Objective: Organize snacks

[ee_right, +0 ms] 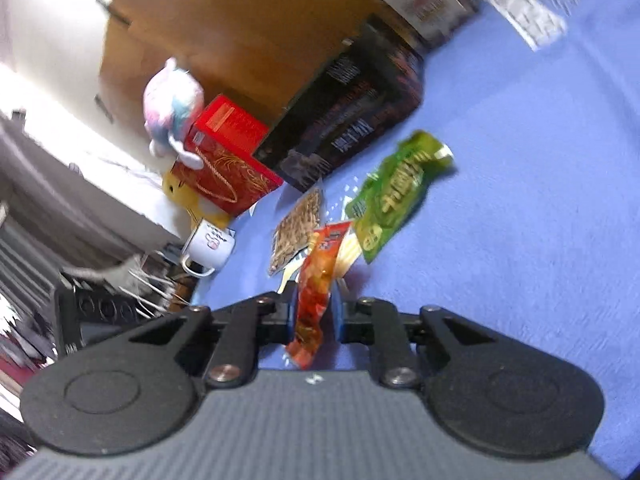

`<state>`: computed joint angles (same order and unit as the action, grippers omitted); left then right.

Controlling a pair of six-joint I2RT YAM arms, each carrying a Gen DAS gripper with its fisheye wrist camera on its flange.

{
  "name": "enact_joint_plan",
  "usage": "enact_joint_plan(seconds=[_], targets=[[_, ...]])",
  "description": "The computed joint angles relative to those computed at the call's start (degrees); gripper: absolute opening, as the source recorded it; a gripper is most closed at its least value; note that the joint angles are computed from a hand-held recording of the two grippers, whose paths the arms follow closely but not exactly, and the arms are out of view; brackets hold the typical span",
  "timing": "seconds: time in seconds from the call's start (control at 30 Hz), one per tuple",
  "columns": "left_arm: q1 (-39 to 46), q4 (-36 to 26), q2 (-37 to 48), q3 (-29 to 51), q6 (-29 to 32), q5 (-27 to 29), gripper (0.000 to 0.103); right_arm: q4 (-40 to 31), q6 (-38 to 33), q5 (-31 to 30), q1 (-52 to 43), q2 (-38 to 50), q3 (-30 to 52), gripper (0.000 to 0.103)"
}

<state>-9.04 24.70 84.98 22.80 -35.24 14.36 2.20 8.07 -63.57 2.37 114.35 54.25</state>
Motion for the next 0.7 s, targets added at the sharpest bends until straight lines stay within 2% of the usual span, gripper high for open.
enact_joint_plan(seconds=[0.2,0.27,0.37,0.47,0.53,0.6,0.67,0.7], targets=[[0.27,-1.00,-0.68,-0.03,-0.50,0.40,0.053,3.83,3.57,3.59,1.79,-0.68,-1.12,0.014],[1.45,-1.55,-0.84,0.09,-0.67,2.29,0.056,4.85,5.12,3.16,1.30,-0.35,-1.23,0.009],[3.62,-0.93,0.11,0.37,-1.68,5.60,0.056,6.68,7.93,1.46,-0.55,0.39,-0.87,0.007],[3.99,-1.22,1.18,1.52,-1.70,6.30,0.058,6.88,9.23,1.74,-1.51,0.61,0.06,0.007],[3.63,-1.67,1.96,2.63,-1.61,6.27,0.060,7.65,10.85,1.18,-2.48,1.51,0.65,0.002],[2.90,-2.43,3.24,4.31,-1.34,6.02,0.060,10.30,12.23,3.70,-2.76,1.18,0.09,0.002],[1.91,-3.45,4.94,6.39,-1.21,5.71,0.059,10.69,10.56,7.67,-2.35,0.04,-0.43,0.003],[1.49,-3.77,5.61,7.18,-1.15,5.66,0.058,9.40,8.48,9.65,-1.97,-0.60,-0.33,0.009]])
